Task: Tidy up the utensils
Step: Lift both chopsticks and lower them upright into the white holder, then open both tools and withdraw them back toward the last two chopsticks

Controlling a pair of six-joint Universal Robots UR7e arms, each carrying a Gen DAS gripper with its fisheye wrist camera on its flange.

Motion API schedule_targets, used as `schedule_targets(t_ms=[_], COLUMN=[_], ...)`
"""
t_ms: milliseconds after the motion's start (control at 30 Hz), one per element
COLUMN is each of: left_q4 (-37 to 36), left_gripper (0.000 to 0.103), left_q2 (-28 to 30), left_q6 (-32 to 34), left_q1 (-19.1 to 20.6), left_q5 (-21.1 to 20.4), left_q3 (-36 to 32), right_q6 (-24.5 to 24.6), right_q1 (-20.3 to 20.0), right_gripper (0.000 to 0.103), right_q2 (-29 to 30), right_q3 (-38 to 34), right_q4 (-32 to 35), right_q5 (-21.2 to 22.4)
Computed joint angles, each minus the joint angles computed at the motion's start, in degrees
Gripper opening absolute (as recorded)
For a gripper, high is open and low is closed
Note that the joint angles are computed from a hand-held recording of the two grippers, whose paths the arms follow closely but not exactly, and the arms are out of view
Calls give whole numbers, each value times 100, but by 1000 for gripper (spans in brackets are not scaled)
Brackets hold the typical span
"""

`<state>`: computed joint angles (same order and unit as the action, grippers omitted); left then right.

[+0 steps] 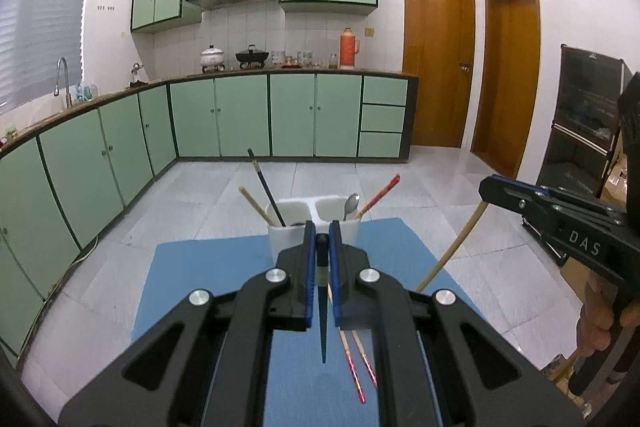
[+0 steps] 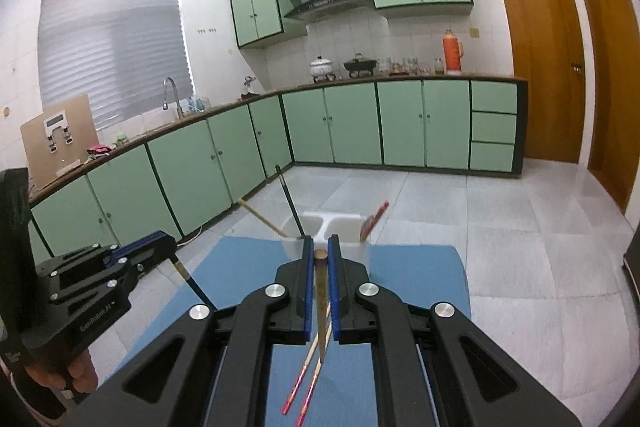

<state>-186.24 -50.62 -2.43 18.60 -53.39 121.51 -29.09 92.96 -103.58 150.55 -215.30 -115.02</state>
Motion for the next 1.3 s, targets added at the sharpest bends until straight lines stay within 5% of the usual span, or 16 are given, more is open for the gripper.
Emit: schedule_targets(t_ms=[867, 1300], left_q4=[-1481, -1446], left_gripper=[6, 6], left_q2=[1096, 2153], left_q6=[1347, 1580], left_q1=[230, 638], left_q5=[-143, -331], left_q3=[-2030, -3310], right_q6=[-608, -725], right_q1=[334, -193], right_gripper=[7, 7], right_q2=[826, 1535], right_q3=[-1513, -2276], right_q4=[-404, -366], right_q5=[32, 496])
